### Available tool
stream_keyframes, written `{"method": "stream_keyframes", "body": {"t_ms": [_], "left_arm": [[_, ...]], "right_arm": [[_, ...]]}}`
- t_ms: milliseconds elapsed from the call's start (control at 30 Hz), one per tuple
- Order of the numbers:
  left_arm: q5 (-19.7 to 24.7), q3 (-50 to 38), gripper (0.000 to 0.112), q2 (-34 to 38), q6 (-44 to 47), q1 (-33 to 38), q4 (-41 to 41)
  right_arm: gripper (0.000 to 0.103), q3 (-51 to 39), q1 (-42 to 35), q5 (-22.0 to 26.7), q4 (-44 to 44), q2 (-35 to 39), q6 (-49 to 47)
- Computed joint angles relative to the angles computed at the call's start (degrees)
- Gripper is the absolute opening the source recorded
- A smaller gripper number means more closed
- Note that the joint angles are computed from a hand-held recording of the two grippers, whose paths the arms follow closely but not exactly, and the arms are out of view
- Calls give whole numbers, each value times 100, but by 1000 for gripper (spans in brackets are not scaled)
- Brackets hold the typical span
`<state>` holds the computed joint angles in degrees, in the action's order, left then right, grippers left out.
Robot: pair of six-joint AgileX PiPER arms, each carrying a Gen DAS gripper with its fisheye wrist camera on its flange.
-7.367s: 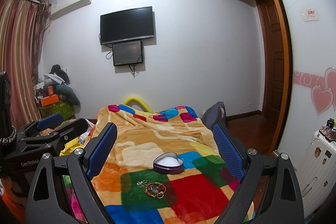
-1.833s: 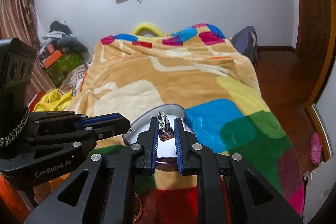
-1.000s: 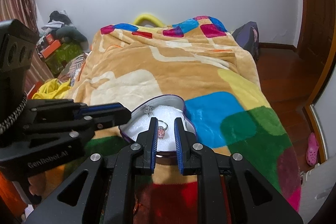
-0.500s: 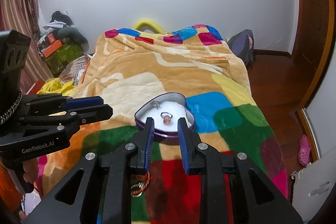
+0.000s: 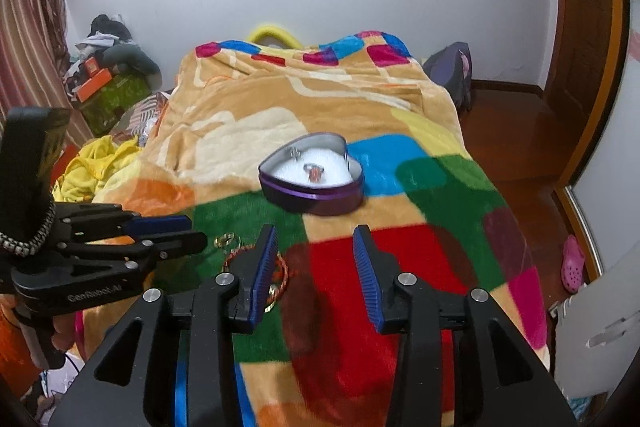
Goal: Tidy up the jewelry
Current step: 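Grasp the orange beaded bracelet with the left gripper, then grasp a gold ring with the right gripper while the left lifts the bracelet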
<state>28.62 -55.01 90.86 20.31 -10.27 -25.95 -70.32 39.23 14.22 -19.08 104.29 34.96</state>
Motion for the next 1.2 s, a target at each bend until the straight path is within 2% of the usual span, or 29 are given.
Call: {"method": "stream_keyframes", "body": {"t_ms": [233,400,467,600,667,700,967,1200], "left_arm": [[-77,161,25,218,-149,-254,-324],[-269,308,24,385,40,-261,-990],[-355,373,22,356,-24,-276,-1024],[-451,434,15,283,-261,-340,-765],[-469,415,6,261,-475,-383,-545],[-506,395,5,247,-725,-432,-260],[-516,443,5,-135,-786,-329,-26],[-704,500,5,-709,-1140,-178,479]], "right_arm": [[36,322,-5,-113,-36,-48,197],[36,441,47,-89,-608,-75,777],[36,466,54,-97,-620,-68,788],[36,490,45,-136,-434,-45,620],[36,513,43,-176,-350,-50,558],[36,543,43,-201,-292,-64,511],[36,528,68,-202,117,6,103],[36,208,189,-79,976,301,-847]]}}
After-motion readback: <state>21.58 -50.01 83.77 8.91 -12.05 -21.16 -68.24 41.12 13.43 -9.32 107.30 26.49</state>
